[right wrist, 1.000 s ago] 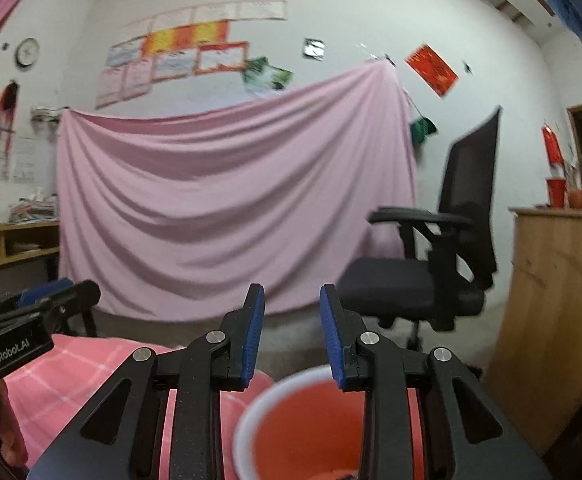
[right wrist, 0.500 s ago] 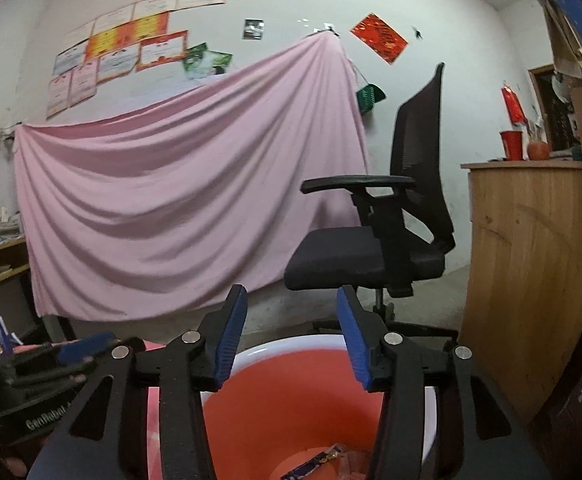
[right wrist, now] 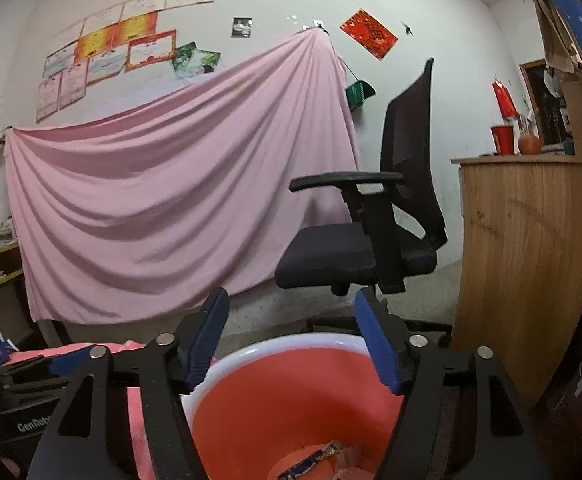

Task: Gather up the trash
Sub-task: 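Move both tools back over the table toward the ointment tubes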

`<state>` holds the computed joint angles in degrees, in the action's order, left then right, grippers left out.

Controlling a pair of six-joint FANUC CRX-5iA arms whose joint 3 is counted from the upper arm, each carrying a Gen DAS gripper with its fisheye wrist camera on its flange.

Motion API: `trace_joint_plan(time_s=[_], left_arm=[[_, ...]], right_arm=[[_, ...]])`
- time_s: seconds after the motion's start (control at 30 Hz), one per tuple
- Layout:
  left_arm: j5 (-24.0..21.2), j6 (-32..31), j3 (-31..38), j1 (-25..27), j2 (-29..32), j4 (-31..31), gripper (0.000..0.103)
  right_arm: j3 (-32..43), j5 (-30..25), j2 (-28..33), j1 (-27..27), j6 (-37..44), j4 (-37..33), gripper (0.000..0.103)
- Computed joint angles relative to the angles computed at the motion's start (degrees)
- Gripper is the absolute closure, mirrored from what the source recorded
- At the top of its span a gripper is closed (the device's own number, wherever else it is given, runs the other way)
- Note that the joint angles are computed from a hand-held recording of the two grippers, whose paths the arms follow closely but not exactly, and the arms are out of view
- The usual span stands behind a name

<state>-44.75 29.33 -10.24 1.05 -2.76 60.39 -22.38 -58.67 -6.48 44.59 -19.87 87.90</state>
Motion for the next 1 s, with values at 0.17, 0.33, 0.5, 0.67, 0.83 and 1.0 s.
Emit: trace_joint_plan(time_s=[0.17, 0.33, 0.5, 0.67, 0.83, 1.0], left_arm=[[4.07, -0.69, -1.97, 2.84, -2.24, 3.34, 0.038], [9.62, -5.39, -5.47, 5.4, -4.75, 11.14, 0.012], [15.52, -13.94, -9.45, 6.73, -7.04, 23.38, 0.002], [18.45, -23.52, -11.96, 8.11, -8.41, 32.49, 0.002], [19.28, -31.76, -13.61, 9.95, -8.96, 39.06, 0.002], [19.29, -36.45, -14.13, 11.43, -8.09, 41.55, 0.002]], right_arm=[[1.28, 0.53, 1.39, -0.06, -2.51, 4.47, 0.017], [2.71, 1.56, 3.65, -0.11, -5.34, 10.12, 0.0], [4.85, 3.25, 6.49, -0.01, -7.46, 15.9, 0.0], [7.24, 5.11, 9.37, -0.32, -10.84, 22.29, 0.0], [10.01, 8.03, 12.37, -0.25, -10.7, 25.62, 0.0], [13.39, 11.81, 15.62, 0.6, -4.47, 23.15, 0.0]])
